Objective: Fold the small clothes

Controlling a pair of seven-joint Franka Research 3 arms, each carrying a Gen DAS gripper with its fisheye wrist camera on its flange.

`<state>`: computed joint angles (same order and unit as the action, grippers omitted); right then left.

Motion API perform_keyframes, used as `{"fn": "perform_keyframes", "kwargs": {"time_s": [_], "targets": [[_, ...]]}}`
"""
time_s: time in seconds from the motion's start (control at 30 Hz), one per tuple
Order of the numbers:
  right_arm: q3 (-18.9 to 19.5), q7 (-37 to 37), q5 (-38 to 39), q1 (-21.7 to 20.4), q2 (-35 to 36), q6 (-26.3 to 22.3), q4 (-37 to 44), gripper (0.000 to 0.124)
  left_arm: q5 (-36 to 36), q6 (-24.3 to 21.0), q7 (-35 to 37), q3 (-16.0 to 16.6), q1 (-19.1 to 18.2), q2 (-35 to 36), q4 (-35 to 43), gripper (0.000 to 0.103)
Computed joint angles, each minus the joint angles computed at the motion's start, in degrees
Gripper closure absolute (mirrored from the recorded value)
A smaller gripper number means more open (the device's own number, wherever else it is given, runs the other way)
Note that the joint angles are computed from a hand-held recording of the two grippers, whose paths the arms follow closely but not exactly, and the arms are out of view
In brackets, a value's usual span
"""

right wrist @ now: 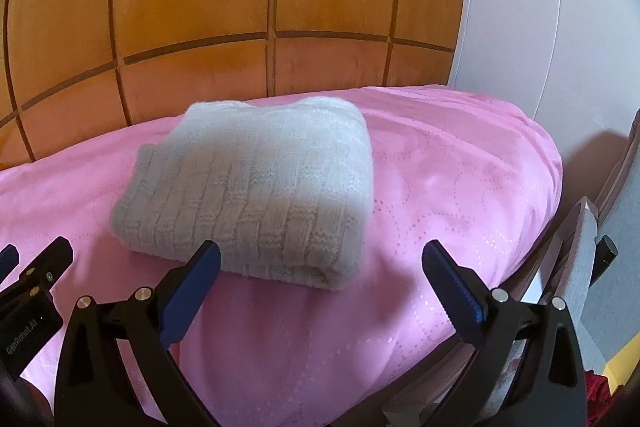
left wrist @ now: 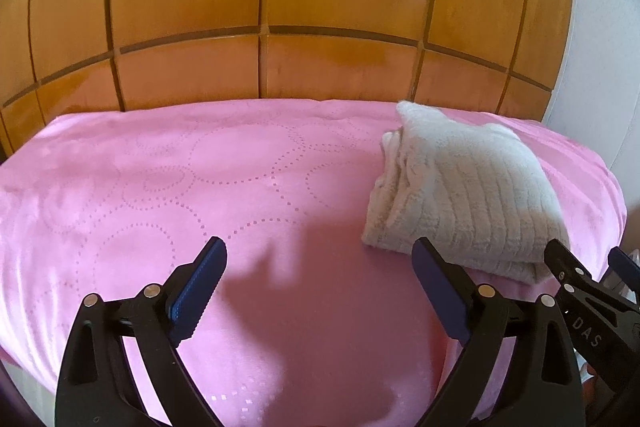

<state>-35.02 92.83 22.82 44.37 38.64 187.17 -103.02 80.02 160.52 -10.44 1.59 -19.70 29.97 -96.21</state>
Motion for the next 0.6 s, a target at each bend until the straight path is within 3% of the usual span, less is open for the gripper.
{"fn": "perform_keyframes", "kwargs": {"time_s": [0.1, 0.37, 0.6], "targets": [[0.7, -0.2, -0.1, -0.6, -0.1, 0.2, 0.0, 0.023, -0.4, 0.1, 0.1, -0.1, 0.1, 0.0, 0.0, 0.005], [1.7, -1.7, 1.7, -1.5, 0.2, 2.4, 0.2, 0.023, -1.6, -0.5, 2.4, -0.2, 0.0, -0.3, -0.3, 0.004], [2.5, -3.0, 3.3, -1.9, -0.2, 1.5, 0.1, 0.023, -3.3, -0.6, 3.9, -0.1, 0.1, -0.1, -0.4, 0.004]]}}
